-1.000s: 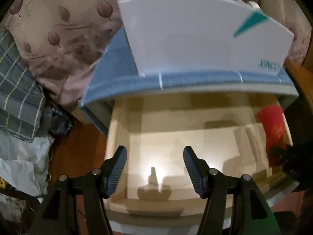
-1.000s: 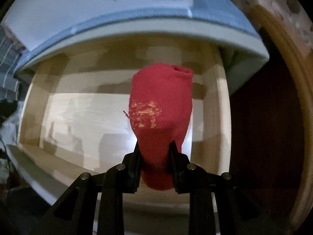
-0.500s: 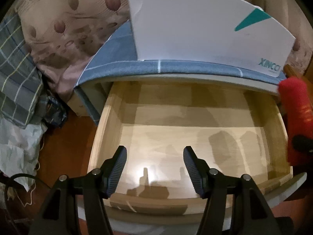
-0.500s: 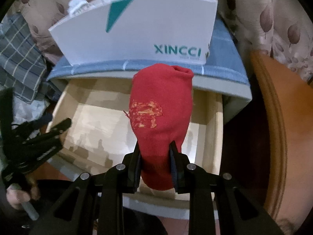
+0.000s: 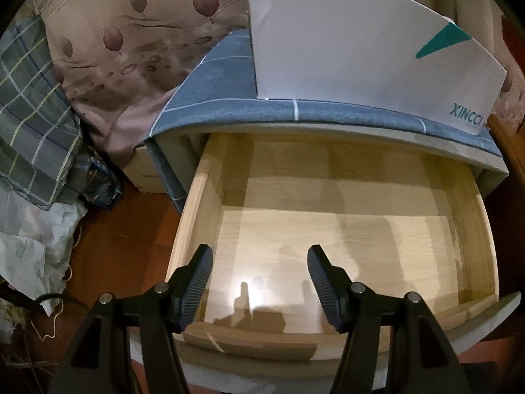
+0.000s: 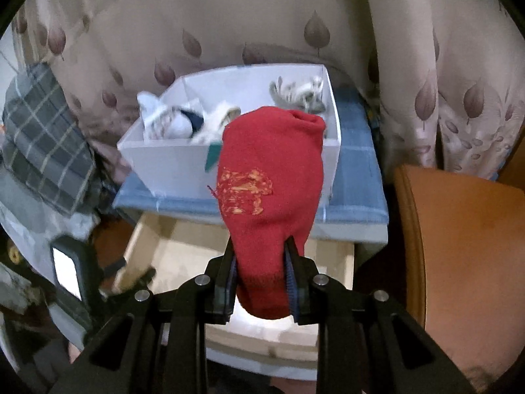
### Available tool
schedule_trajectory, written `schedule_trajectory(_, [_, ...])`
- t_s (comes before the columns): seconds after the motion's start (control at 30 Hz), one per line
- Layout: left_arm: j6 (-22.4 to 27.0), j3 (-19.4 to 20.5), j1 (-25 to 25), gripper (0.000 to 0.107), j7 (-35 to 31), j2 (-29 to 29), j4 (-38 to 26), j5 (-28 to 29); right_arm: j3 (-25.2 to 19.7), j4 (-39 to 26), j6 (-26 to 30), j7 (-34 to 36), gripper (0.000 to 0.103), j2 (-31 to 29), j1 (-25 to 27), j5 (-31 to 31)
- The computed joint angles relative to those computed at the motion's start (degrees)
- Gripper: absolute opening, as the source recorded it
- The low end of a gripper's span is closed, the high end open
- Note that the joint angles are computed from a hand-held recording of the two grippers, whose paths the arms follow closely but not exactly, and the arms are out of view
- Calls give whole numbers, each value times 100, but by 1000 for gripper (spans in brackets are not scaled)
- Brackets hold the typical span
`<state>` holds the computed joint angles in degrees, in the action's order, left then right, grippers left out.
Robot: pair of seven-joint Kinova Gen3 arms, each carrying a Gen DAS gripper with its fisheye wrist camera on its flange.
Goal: Take underwear out of drawer
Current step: 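Carry the red cloth over the white box with the right gripper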
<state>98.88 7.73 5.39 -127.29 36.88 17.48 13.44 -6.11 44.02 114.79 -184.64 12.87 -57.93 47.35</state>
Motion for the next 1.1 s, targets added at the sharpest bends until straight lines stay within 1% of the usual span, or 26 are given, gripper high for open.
schedule_trajectory(0.07, [-26,-7,-15,62,53,1,-10,6,70,-293,158,299,23,80,4,149])
schedule_trajectory(0.13, [55,-2,-18,62,105,66,-144,10,181,-522,227,557,23,116,-11,304])
schedule_trajectory(0.27, [162,-9,10,62,122,133,-296,-10,393,-801,189,977,23,117,85,401])
schedule_trajectory(0.4, [-57,-17,1,62,40,-17,25,-14,596,-1128,199,1532,23,220,406,278])
schedule_trajectory(0.57, [-103,-18,-10,62,78,-36,88,-14,769,-1283,-26,1896,23,238,904,-98])
schedule_trajectory(0.77, [35,-18,-23,62,240,89,-164,-13,947,-1689,-175,2461,23,480,1576,-726])
schedule_trajectory(0.87, [102,-31,-16,62,291,135,-276,-33,985,-1656,-368,2546,23,525,1886,-1109])
schedule_trajectory(0.93, [210,-21,-16,62,327,218,-459,-31,972,-1490,-562,2452,24,501,2101,-1391])
schedule_trajectory(1.1, [287,-35,1,62,362,293,-618,-48,990,-1543,-622,2622,24,693,2451,-1783])
